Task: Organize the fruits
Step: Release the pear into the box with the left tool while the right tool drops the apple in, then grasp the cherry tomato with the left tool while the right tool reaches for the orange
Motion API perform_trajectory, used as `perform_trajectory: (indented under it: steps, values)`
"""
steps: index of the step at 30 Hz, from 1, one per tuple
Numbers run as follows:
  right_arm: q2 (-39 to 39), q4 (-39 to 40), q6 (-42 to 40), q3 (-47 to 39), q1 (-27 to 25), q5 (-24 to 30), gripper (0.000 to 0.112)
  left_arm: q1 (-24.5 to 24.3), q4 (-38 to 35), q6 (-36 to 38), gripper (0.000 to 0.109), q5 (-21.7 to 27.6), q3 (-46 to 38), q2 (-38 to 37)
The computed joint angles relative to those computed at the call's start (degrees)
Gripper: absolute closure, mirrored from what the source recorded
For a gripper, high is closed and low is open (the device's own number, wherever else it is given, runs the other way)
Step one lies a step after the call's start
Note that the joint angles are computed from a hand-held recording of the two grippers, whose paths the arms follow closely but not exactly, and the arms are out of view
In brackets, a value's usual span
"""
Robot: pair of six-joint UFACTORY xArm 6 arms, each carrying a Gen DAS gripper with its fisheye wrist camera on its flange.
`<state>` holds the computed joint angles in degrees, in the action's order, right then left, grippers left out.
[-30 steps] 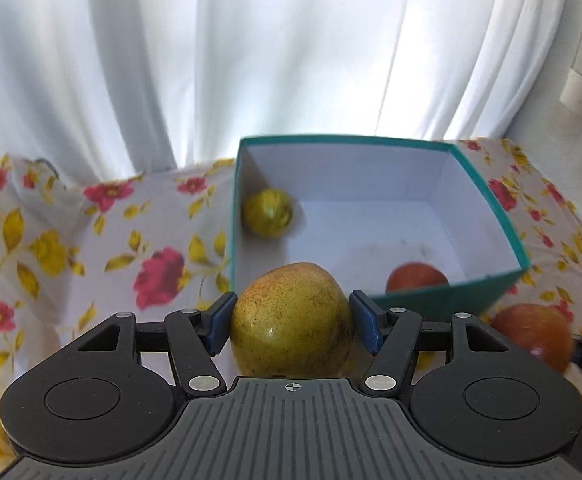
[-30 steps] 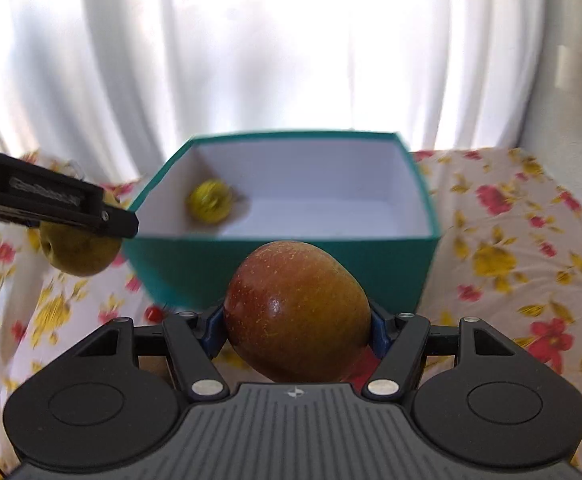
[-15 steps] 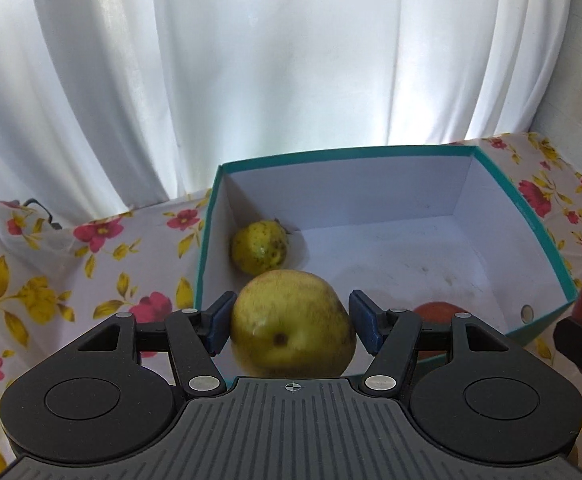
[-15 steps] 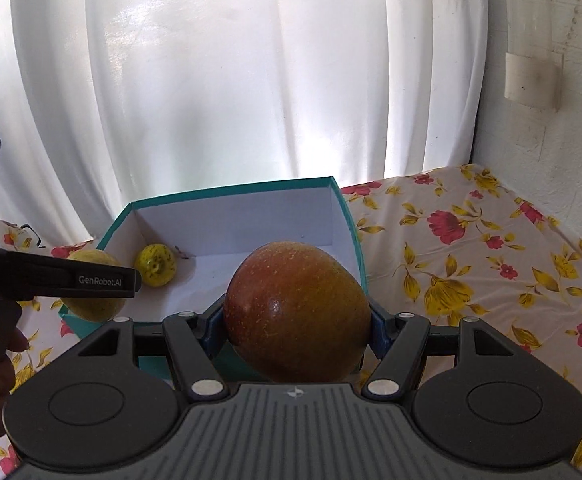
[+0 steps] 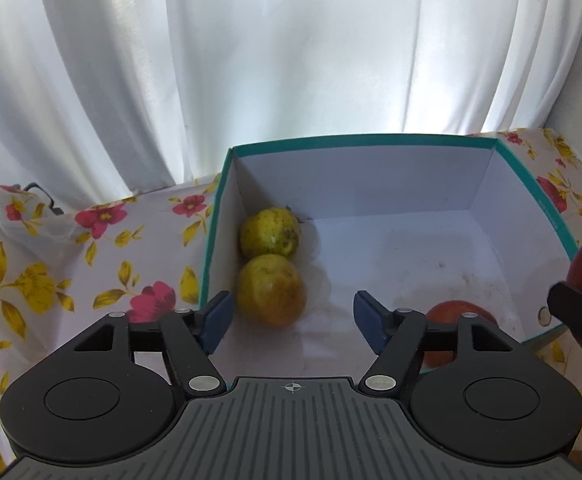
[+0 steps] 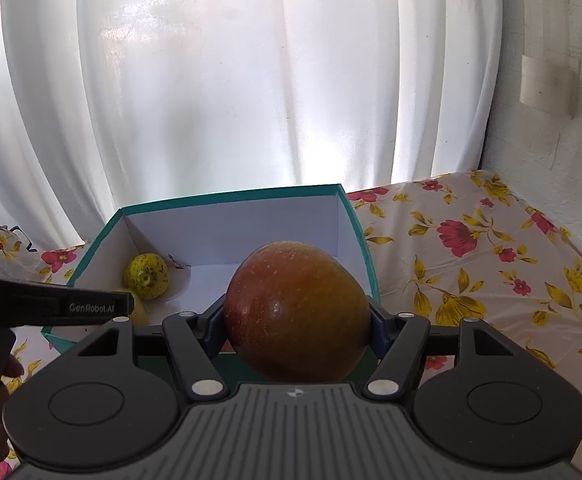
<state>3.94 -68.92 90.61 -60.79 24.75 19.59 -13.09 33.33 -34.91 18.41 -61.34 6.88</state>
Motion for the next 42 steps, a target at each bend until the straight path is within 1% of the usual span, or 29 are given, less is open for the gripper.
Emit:
perform_trajectory:
  steps: [1, 3, 5, 7, 8, 12, 16, 19, 22, 25, 29, 30, 32, 33, 38, 42]
  values:
    - [0.5, 0.3, -0.3, -0.4, -0.1, -0.2, 0.046, -0.1, 0.0, -0.1, 0.034, 0.5, 0.3, -0.5]
    - [1.4, 0.4, -0.5, -1.0, -0.5, -0.7, 0.046, 0.1, -0.8, 0.5, 0.027, 0.4, 1.3, -1.6]
    - [2.2, 0.4, -0.6, -1.7, -0.7, -0.8, 0.046, 0.4, -0.2, -0.4, 0.024, 0.5, 2.3, -2.8]
    - [3.2, 1.2, -1.4, -2.4, -0.9, -0.8, 0.046, 0.6, 0.5, -1.1, 0.024, 0.8, 3.1, -3.9]
    - [3.4, -0.4, 0.0, -2.7, -1.1, -0.9, 0.046, 0.6, 0.7, -1.4, 0.024, 1.0, 3.4, -4.3]
    - [5.1, -1.6, -0.3, -4.6, -1.0, 0.0, 0.046, 0.5, 1.6, -2.4, 0.024, 2.6, 3.8, -5.2]
    - [6.3, -1.1, -1.9, -5.9, -0.9, 0.5, 0.046, 0.6, 3.1, -4.2, 0.024, 3.6, 4.9, -6.6]
    - [6.5, -1.5, -1.6, -6.2, -0.8, 0.9, 0.046, 0.6, 3.4, -4.7, 0.024, 4.4, 5.6, -7.3]
    - [6.3, -3.0, -0.5, -6.2, -0.6, 1.7, 0.045, 0.5, 3.1, -4.5, 0.023, 4.4, 6.3, -8.0]
    - [5.3, -6.4, 1.9, -5.9, -0.2, 3.1, 0.045, 0.6, 1.3, -3.1, 0.024, 4.0, 7.6, -9.2]
    - [1.5, -10.3, 5.6, -3.2, 0.1, 2.3, 0.045, 1.3, -0.3, -1.2, 0.024, 1.6, 11.4, -12.5]
    - [0.3, -11.8, 6.8, -2.2, 0.4, 2.3, 0.043, 1.5, -0.4, -1.1, 0.024, 0.7, 12.7, -13.5]
    - [-2.4, -14.1, 9.5, 0.0, 1.1, 2.3, 0.032, 1.9, -2.9, 1.6, 0.024, -1.2, 15.5, -15.5]
    - [-3.8, -15.3, 10.9, 1.2, 1.4, 2.0, 0.030, 2.0, -5.1, 3.8, 0.024, -2.4, 17.1, -16.5]
    - [-9.3, -16.5, 14.2, 7.7, 3.3, 1.3, 0.027, 1.8, -18.1, 16.9, 0.024, -8.4, 26.9, -22.0]
    - [-12.2, -13.8, 13.6, 12.8, 4.6, 0.8, 0.026, -0.6, -33.0, 31.5, 0.024, -9.2, 33.4, -25.7]
